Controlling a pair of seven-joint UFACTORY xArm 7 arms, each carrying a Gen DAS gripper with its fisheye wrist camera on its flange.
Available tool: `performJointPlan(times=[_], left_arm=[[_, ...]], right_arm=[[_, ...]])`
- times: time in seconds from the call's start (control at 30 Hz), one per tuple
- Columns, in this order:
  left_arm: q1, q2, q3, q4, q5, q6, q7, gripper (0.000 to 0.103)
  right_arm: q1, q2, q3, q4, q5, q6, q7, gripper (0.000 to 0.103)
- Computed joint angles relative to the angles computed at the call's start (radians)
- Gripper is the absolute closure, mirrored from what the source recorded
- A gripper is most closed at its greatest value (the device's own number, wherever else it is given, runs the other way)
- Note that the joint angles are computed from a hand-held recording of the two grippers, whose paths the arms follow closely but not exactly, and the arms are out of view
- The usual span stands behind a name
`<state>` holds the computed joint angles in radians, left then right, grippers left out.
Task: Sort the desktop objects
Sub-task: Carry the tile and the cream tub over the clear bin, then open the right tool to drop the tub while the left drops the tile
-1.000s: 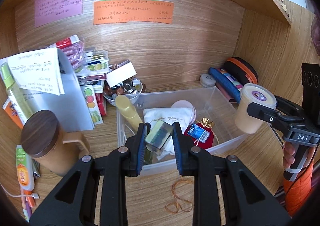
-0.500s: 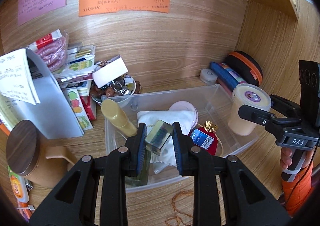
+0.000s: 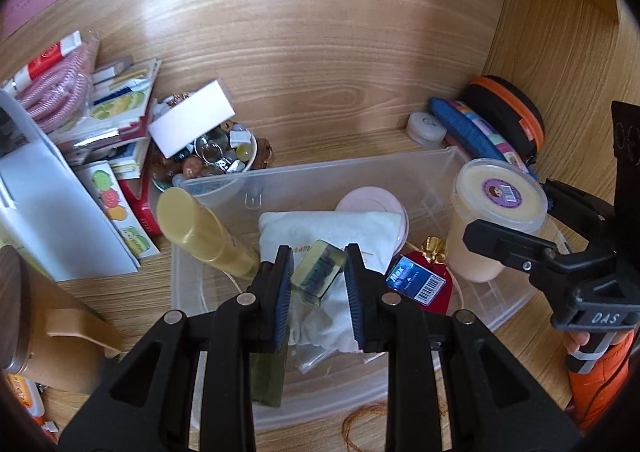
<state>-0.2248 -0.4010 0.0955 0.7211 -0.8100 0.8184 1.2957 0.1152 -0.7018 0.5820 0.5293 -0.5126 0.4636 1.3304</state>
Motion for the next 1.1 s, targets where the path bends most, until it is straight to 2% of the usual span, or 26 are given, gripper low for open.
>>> performJointPlan(times=[0.23,0.37,0.7,0.9,1.0,1.1], left_arm=[[0.001,0.053,-0.025,0.018,0.02,-0.025,-0.032,0.078],[0.001,0.066,-0.035,0.016,0.028,-0.04,-0.038,0.078],[-0.001,0.08,-0.041,0.013,0.032,-0.065,-0.036,0.078],[-0.009,0.072,-0.047,-0.003,0.037,-0.091,-0.036,0.074],[-0.011,0.072,-0.042,-0.001,0.041,-0.081,-0.04,0.074],[-0.01,0.073,-0.041,0.0,0.045,-0.079,-0.04,0.074]], right_arm=[[-0.011,0.048,0.009,0.017,-0.025,0.011,-0.001,0.039],[-0.018,0.073,0.018,0.036,-0.055,0.051,0.005,0.039],[0.019,0.113,-0.008,0.053,-0.112,0.087,0.019,0.038],[0.035,0.117,-0.006,0.065,-0.154,0.105,0.034,0.038],[0.026,0.095,0.029,0.082,-0.202,0.161,0.056,0.032],[0.026,0.071,0.039,0.08,-0.234,0.173,0.086,0.027]])
